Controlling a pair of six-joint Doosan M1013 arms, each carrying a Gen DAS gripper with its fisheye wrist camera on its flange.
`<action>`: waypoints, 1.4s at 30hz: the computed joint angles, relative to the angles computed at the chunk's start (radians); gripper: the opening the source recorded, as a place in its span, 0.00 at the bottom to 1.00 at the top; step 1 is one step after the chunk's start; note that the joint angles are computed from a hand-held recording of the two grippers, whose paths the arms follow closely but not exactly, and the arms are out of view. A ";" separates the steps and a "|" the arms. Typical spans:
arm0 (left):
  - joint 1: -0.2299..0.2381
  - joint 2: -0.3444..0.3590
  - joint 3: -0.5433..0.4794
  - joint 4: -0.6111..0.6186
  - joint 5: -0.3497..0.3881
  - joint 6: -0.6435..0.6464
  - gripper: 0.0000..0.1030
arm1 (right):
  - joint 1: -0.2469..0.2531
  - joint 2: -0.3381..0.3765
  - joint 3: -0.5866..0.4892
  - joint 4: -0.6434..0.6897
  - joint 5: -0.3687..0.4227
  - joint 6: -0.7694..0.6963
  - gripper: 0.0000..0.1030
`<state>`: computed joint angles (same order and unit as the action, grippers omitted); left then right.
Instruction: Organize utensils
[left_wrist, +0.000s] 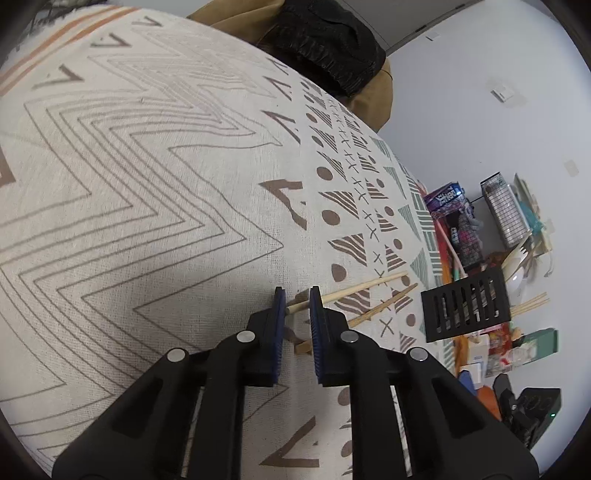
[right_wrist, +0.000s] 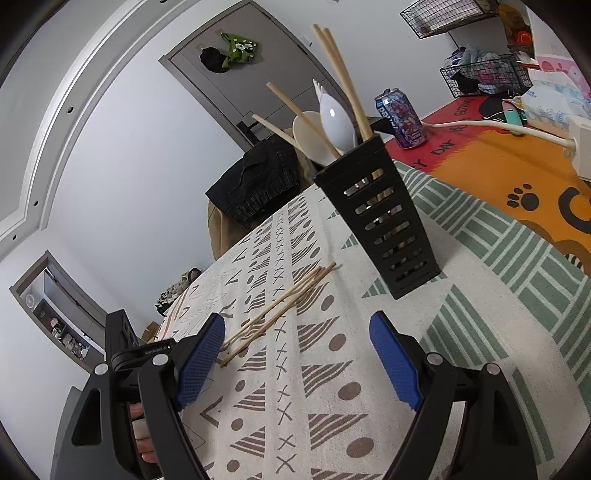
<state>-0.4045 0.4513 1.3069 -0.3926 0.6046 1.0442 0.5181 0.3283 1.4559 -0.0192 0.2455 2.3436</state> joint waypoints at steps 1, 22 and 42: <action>0.001 -0.002 0.004 -0.010 -0.004 0.007 0.12 | 0.000 -0.001 0.000 -0.006 0.000 0.005 0.77; -0.006 -0.149 0.128 0.020 -0.287 0.092 0.05 | 0.052 0.096 -0.169 -0.074 0.160 0.038 0.69; 0.035 -0.243 0.239 0.365 -0.393 -0.235 0.05 | 0.048 0.356 -0.610 -0.078 0.673 0.127 0.52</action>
